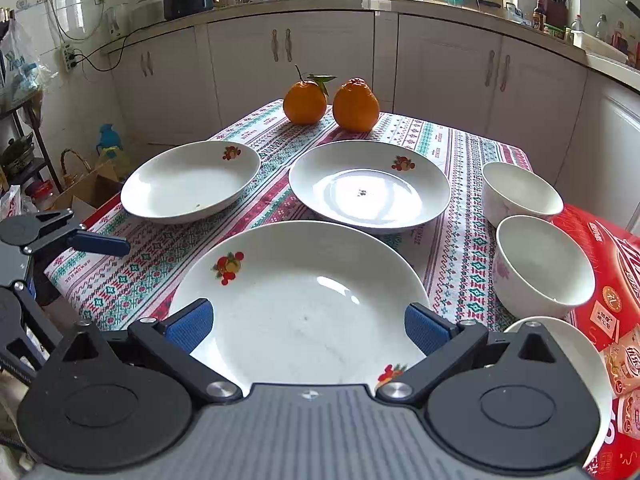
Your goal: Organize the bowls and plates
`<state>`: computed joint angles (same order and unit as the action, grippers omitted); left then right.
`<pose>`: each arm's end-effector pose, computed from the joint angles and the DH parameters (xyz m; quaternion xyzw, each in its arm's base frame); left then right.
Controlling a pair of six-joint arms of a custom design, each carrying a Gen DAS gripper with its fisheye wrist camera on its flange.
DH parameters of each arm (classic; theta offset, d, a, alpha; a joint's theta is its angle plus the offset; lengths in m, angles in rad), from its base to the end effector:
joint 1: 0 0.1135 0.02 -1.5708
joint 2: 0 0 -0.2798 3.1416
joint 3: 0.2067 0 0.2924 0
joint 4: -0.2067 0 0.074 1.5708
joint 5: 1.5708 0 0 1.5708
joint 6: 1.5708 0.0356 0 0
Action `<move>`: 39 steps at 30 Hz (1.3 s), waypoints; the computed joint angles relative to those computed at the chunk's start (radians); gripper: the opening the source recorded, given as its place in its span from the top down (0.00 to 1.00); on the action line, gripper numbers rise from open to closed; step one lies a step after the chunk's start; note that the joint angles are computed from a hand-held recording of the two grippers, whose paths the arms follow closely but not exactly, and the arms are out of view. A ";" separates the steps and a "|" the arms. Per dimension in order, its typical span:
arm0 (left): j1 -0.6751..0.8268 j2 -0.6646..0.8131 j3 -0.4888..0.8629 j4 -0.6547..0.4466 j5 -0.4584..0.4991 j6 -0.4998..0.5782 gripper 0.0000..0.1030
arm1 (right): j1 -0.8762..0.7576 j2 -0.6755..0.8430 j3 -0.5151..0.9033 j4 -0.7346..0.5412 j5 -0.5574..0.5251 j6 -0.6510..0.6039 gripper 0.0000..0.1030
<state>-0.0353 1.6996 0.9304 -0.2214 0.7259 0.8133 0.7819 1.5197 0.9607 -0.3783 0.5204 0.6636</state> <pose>0.3574 -0.0363 0.1509 0.4613 0.7745 -0.2134 0.3765 0.2553 0.2286 0.2075 0.0257 0.9214 0.0157 0.3875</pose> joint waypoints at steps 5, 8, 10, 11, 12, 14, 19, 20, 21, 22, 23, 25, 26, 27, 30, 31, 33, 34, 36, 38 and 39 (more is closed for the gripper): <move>-0.015 0.005 0.035 -0.010 -0.008 -0.002 0.01 | 0.051 -0.073 -0.091 0.019 0.012 0.011 0.00; -0.035 0.020 0.064 0.002 -0.029 -0.019 0.01 | 0.086 -0.103 -0.132 0.015 0.018 0.027 0.00; -0.046 0.035 0.091 -0.006 -0.023 -0.029 0.00 | 0.099 -0.112 -0.152 0.020 0.020 0.041 0.00; -0.054 0.042 0.105 -0.012 -0.027 -0.036 0.00 | 0.108 -0.113 -0.161 0.022 0.025 0.050 0.00; -0.063 0.048 0.118 -0.016 -0.034 -0.041 0.00 | 0.115 -0.109 -0.166 0.024 0.032 0.059 0.00; -0.081 0.061 0.147 -0.031 -0.040 -0.042 0.00 | 0.126 -0.089 -0.163 0.015 0.050 0.081 0.00; -0.121 0.096 0.211 -0.077 -0.058 -0.016 0.01 | 0.148 -0.023 -0.135 -0.005 0.102 0.099 0.00; -0.130 0.103 0.221 -0.085 -0.061 -0.013 0.01 | 0.150 -0.015 -0.134 -0.005 0.110 0.103 0.00; -0.136 0.111 0.232 -0.094 -0.060 -0.009 0.00 | 0.152 -0.009 -0.131 -0.004 0.113 0.105 0.00; -0.142 0.121 0.246 -0.105 -0.060 -0.007 0.00 | 0.152 -0.005 -0.130 0.000 0.114 0.106 0.00; -0.149 0.128 0.256 -0.110 -0.066 -0.010 0.00 | 0.151 0.000 -0.129 0.005 0.116 0.105 0.00; -0.161 0.145 0.271 -0.107 -0.077 -0.014 0.00 | 0.151 0.005 -0.130 0.016 0.116 0.099 0.03; -0.166 0.152 0.279 -0.108 -0.084 -0.011 0.00 | 0.152 0.008 -0.129 0.020 0.117 0.095 0.03; -0.171 0.162 0.290 -0.116 -0.089 -0.003 0.01 | 0.151 0.010 -0.129 0.027 0.115 0.085 0.04; -0.186 0.197 0.340 -0.174 -0.103 0.023 0.01 | 0.145 0.016 -0.129 0.038 0.110 0.065 0.06; -0.191 0.209 0.358 -0.193 -0.106 0.029 0.01 | 0.143 0.014 -0.133 0.045 0.106 0.059 0.07; -0.200 0.234 0.394 -0.229 -0.109 0.034 0.01 | 0.136 0.011 -0.139 0.056 0.095 0.053 0.08; -0.205 0.246 0.412 -0.246 -0.112 0.036 0.01 | 0.131 0.010 -0.142 0.065 0.087 0.046 0.09; -0.217 0.271 0.451 -0.279 -0.128 0.043 0.01 | 0.127 0.011 -0.145 0.076 0.077 0.037 0.09; -0.228 0.300 0.492 -0.319 -0.136 0.048 0.02 | 0.126 0.012 -0.147 0.087 0.072 0.024 0.09; -0.234 0.315 0.514 -0.344 -0.140 0.056 0.02 | 0.123 0.015 -0.146 0.088 0.070 0.022 0.09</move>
